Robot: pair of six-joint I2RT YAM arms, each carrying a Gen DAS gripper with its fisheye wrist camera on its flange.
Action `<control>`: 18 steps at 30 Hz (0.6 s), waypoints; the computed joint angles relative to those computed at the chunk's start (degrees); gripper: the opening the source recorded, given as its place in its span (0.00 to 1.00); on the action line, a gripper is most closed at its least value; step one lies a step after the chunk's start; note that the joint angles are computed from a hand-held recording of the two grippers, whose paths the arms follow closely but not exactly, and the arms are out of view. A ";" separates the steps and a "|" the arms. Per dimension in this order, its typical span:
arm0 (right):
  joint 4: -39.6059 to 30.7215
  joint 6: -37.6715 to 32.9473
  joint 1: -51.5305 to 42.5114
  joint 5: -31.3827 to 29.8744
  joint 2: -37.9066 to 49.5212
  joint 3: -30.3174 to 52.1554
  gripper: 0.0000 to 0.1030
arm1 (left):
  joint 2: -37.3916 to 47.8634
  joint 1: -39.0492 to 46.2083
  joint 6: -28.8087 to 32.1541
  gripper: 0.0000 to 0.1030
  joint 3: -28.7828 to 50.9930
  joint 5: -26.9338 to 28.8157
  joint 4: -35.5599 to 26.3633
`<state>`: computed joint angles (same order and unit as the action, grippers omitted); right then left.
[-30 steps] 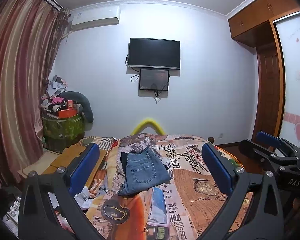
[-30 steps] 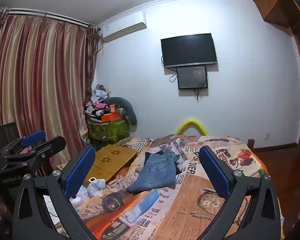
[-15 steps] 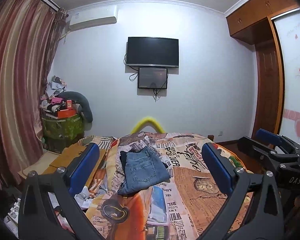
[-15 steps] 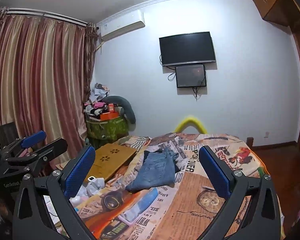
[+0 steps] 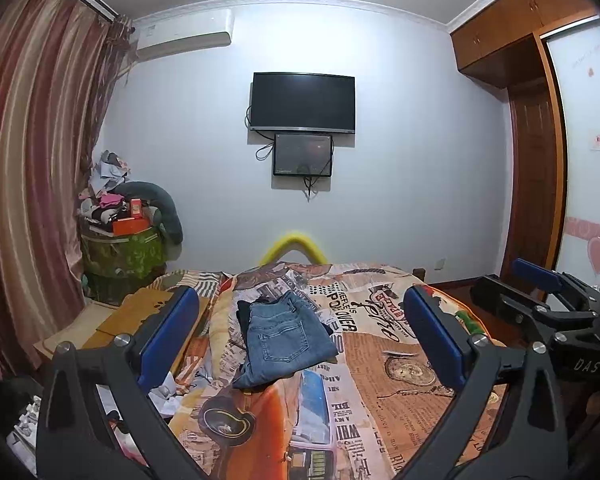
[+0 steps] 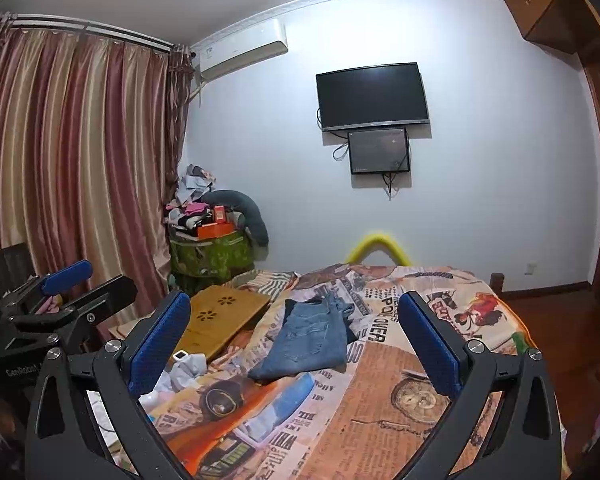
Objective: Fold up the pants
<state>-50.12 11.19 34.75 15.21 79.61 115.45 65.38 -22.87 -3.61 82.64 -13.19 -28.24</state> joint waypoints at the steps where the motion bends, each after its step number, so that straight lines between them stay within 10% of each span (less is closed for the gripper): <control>1: 0.08 -0.01 -0.06 -0.10 -0.17 -0.26 1.00 | 0.07 0.12 -0.03 1.00 0.07 0.22 -0.03; 18: 0.15 0.51 0.50 0.35 -0.46 -0.83 1.00 | 1.06 3.73 -1.25 1.00 0.66 5.18 -1.12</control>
